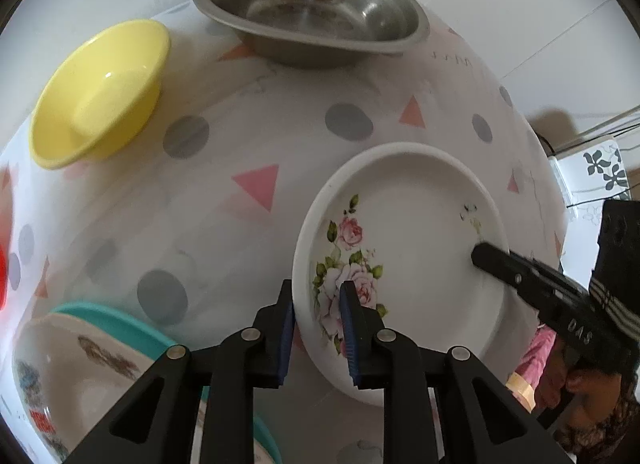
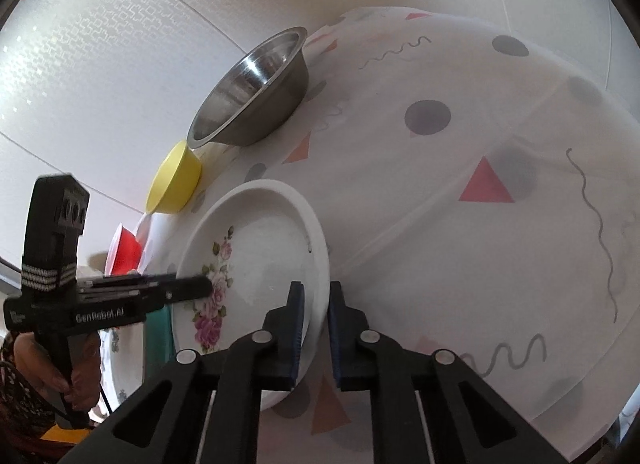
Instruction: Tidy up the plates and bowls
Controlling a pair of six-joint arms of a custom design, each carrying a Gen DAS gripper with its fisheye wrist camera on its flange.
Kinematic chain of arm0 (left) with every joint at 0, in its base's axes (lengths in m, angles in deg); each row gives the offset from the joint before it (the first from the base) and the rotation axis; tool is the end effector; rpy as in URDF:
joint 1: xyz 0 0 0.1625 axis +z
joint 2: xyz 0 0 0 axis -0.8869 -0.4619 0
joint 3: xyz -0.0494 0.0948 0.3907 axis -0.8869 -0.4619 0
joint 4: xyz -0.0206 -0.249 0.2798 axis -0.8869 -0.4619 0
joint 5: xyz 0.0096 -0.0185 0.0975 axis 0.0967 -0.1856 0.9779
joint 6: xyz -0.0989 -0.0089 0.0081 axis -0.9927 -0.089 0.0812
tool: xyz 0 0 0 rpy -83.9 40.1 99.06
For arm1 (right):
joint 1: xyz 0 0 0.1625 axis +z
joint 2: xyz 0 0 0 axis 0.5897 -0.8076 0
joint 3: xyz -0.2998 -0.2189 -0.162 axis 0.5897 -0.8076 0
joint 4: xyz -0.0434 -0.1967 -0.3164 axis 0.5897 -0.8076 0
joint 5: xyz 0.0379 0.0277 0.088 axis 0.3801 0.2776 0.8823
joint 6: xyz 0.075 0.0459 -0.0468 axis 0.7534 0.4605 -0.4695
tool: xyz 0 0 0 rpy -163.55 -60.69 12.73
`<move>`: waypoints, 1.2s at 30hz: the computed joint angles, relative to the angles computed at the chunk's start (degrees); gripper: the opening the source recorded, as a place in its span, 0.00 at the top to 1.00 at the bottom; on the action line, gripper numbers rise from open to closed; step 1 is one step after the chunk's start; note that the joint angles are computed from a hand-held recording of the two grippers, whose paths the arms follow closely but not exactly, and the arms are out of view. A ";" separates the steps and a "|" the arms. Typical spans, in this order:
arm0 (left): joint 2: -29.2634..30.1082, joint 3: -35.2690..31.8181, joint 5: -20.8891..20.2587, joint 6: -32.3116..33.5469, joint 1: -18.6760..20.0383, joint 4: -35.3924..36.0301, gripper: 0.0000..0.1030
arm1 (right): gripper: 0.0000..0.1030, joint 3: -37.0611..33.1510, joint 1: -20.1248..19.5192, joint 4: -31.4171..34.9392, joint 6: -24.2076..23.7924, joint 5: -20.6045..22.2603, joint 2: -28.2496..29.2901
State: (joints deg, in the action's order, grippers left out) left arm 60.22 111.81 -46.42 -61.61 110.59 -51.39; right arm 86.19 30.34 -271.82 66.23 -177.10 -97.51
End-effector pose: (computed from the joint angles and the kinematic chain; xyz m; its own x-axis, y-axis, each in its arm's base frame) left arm -0.3454 -0.6375 -0.1041 -0.7230 0.5724 -0.3867 0.5133 0.8198 0.2539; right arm -0.0645 -0.4768 0.2619 -0.9544 0.2529 0.1589 0.0956 0.7627 -0.6397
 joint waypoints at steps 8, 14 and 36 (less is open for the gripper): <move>0.28 1.77 2.52 0.49 -1.30 -3.29 0.77 | 0.90 -0.28 0.04 1.66 -2.04 -0.26 -0.49; -0.48 3.44 2.30 2.27 -1.50 -5.12 0.78 | 0.91 -0.21 -0.91 0.88 2.63 0.93 -0.74; -7.31 13.10 1.44 1.26 -3.06 -17.36 0.81 | 0.93 0.17 2.33 -0.74 3.76 -0.56 -2.78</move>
State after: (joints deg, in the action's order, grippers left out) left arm 52.91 124.90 -44.98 -60.35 107.53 -68.75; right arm 86.36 32.67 -272.56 69.99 -177.66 -100.29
